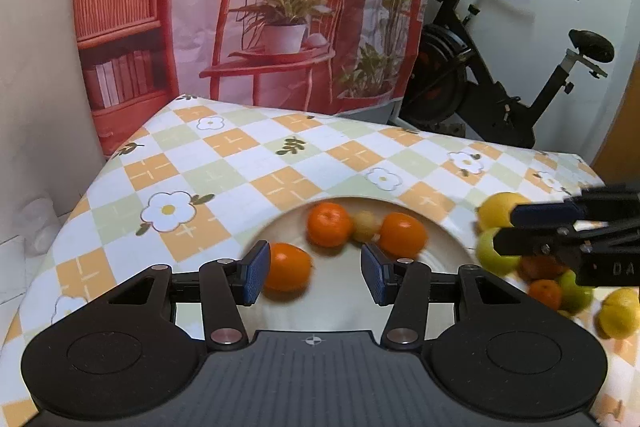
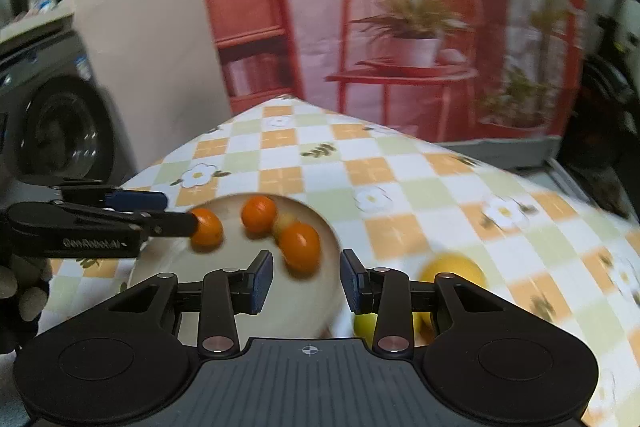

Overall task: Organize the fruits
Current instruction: 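Move the right tool to a small brown fruit while the left tool approaches a tangerine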

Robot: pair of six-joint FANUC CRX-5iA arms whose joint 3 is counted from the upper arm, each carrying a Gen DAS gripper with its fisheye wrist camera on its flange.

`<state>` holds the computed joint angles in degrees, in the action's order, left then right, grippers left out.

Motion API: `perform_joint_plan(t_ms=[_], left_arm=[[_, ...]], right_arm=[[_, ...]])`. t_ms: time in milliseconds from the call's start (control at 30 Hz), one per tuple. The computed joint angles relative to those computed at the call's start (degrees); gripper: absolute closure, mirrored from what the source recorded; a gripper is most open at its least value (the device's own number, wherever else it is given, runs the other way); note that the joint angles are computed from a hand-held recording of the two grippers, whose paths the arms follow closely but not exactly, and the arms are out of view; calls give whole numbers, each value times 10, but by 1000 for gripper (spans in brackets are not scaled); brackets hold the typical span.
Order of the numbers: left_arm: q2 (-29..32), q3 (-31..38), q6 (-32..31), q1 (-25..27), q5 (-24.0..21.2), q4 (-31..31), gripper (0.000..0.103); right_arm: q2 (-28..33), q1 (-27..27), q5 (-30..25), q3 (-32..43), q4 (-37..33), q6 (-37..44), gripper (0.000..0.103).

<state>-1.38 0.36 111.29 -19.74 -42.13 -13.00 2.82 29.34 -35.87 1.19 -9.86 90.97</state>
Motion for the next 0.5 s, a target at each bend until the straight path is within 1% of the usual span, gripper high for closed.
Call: perform_joint_plan(t_ms=[200,233,300,500], left_arm=[[-6,9,60,-53,-15,-34,51],[-5,9,72,-60,-14,-33,51],[-3,4,69,-64,-5,-14,51],[14,22,58,-94,-13,-20,51]], right_arm=[[-105,9,67,-141,73,-96,69],[-123,12,77,-168,96,-117,69],[-147,16,86,-204,129,-149,69],[-196,13,92,-274,171,-226,69]])
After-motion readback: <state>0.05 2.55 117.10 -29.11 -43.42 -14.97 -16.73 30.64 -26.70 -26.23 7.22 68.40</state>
